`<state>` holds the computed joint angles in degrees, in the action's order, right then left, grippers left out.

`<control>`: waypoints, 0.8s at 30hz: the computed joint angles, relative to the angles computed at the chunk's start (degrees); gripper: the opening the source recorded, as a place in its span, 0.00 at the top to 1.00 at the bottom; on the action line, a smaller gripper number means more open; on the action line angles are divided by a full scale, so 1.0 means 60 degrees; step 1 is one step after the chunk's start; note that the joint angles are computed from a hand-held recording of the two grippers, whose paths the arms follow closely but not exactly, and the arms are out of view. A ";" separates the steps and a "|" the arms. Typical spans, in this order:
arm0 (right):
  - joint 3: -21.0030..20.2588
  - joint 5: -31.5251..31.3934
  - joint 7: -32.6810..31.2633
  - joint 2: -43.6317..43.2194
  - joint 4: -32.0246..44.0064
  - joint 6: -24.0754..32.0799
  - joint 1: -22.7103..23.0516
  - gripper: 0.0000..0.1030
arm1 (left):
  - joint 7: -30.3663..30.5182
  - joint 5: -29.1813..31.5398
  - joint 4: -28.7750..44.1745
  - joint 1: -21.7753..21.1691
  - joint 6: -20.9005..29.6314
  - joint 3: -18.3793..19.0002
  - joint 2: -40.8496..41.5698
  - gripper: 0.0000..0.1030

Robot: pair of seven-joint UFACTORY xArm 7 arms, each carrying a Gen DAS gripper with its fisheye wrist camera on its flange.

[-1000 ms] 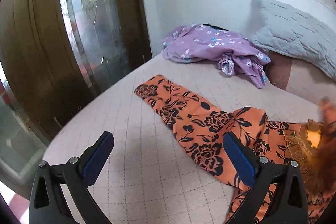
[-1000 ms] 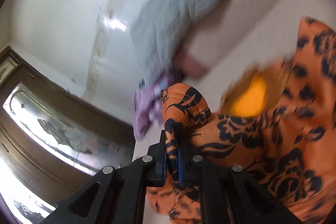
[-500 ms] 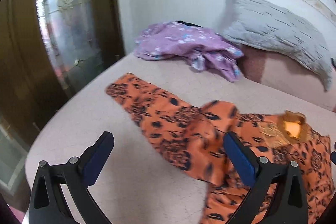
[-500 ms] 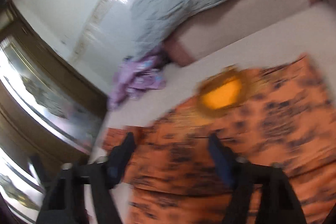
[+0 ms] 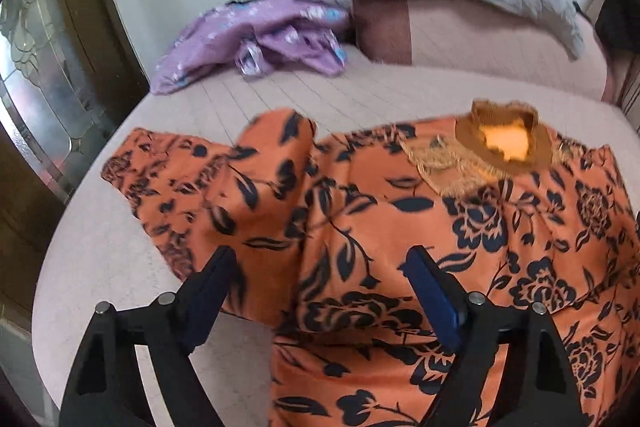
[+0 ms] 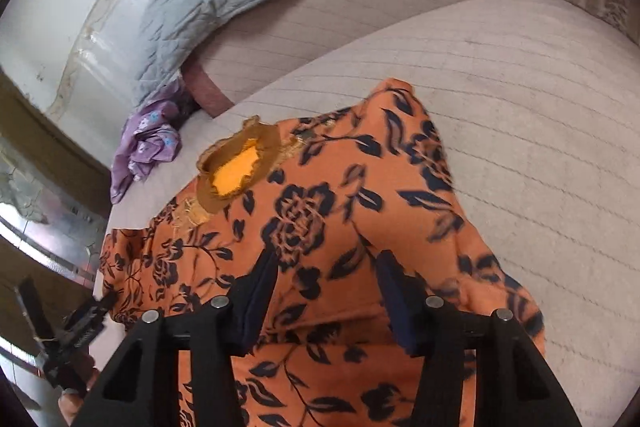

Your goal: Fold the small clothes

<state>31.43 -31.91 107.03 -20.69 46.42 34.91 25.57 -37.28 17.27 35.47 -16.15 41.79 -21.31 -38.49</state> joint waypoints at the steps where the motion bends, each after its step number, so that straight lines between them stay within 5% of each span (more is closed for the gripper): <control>1: -0.0066 -0.0059 -0.0168 0.0140 0.0044 -0.0168 -0.0015 0.47 | -0.0015 -0.0014 0.0031 0.0024 0.0075 -0.0034 0.0169 0.15; 6: -0.0781 0.1187 -0.1362 0.1139 0.0147 -0.0545 0.0567 0.47 | -0.0156 0.0122 0.0382 -0.0031 0.0884 -0.0082 0.1155 0.15; 8: -0.0766 0.0985 -0.1421 0.1190 0.0401 -0.0206 0.0613 0.48 | -0.0027 0.0005 0.0468 -0.0230 0.0958 0.0145 0.1062 0.15; 13: -0.0596 0.0184 -0.0936 0.1281 0.0509 -0.1213 0.0519 0.48 | 0.0197 -0.0212 0.0228 -0.0237 0.0448 0.0640 -0.0066 0.15; 17: -0.0952 0.1035 -0.2276 0.2257 0.1109 -0.0803 0.1195 0.47 | -0.0096 -0.0092 0.0194 0.0939 0.0620 0.1052 -0.0890 0.15; 24: -0.1105 0.0509 -0.1378 0.2104 0.1024 -0.1401 0.1357 0.47 | -0.0689 -0.1221 -0.0251 0.2726 0.0611 0.2673 -0.0906 0.15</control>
